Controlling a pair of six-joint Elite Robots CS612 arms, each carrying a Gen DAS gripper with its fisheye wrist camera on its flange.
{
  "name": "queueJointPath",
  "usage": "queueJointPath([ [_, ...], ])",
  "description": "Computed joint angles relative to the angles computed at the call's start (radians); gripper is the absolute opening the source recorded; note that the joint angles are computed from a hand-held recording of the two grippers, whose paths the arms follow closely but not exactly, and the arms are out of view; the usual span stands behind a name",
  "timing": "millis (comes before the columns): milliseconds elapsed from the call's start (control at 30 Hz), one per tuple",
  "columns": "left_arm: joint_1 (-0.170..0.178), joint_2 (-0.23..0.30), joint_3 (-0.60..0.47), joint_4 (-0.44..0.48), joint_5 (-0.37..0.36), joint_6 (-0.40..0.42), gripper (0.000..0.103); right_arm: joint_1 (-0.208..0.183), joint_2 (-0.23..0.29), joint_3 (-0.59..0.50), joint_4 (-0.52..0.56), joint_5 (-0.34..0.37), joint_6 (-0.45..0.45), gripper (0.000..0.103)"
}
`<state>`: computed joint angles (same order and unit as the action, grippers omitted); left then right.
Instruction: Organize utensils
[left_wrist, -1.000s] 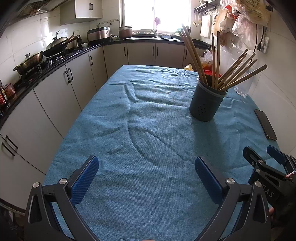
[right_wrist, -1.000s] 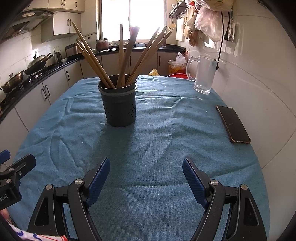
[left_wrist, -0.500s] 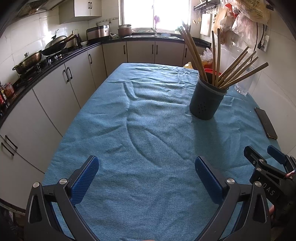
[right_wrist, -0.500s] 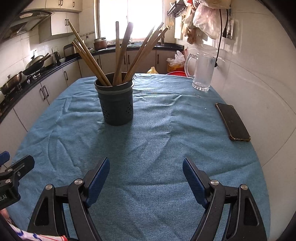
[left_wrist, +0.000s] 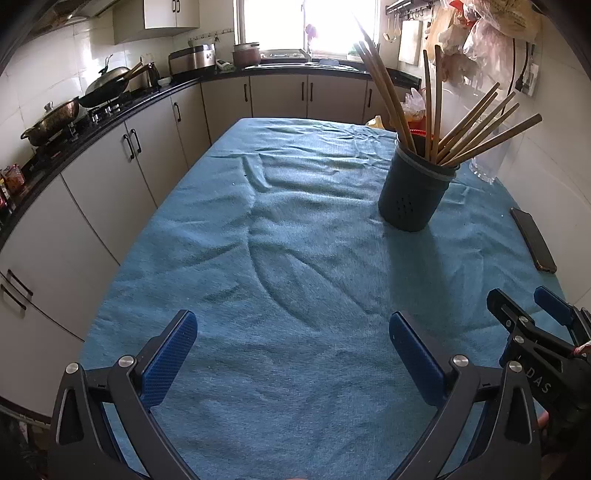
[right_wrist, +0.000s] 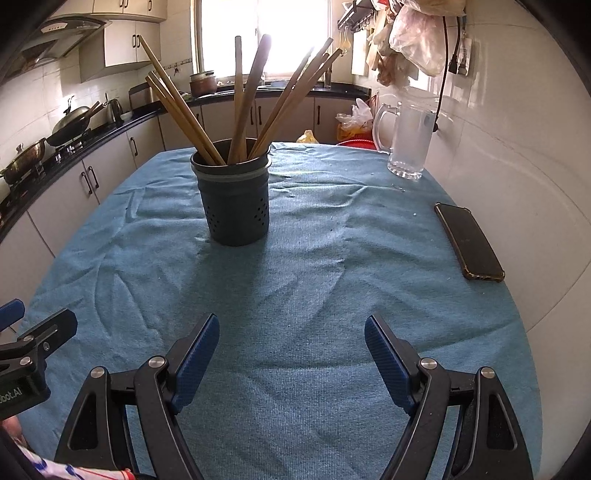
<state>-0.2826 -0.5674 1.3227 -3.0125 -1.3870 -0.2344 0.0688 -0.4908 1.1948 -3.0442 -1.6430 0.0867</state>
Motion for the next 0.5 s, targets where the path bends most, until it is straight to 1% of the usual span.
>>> queueJointPath([
  [267, -0.004, 0.007, -0.010, 0.015, 0.002, 0.011, 0.103, -0.003, 0.007, -0.010, 0.012, 0.010, -0.001, 0.085],
  [500, -0.006, 0.016, -0.027, 0.052, -0.002, 0.010, 0.103, -0.008, 0.012, -0.014, 0.028, 0.024, -0.002, 0.085],
])
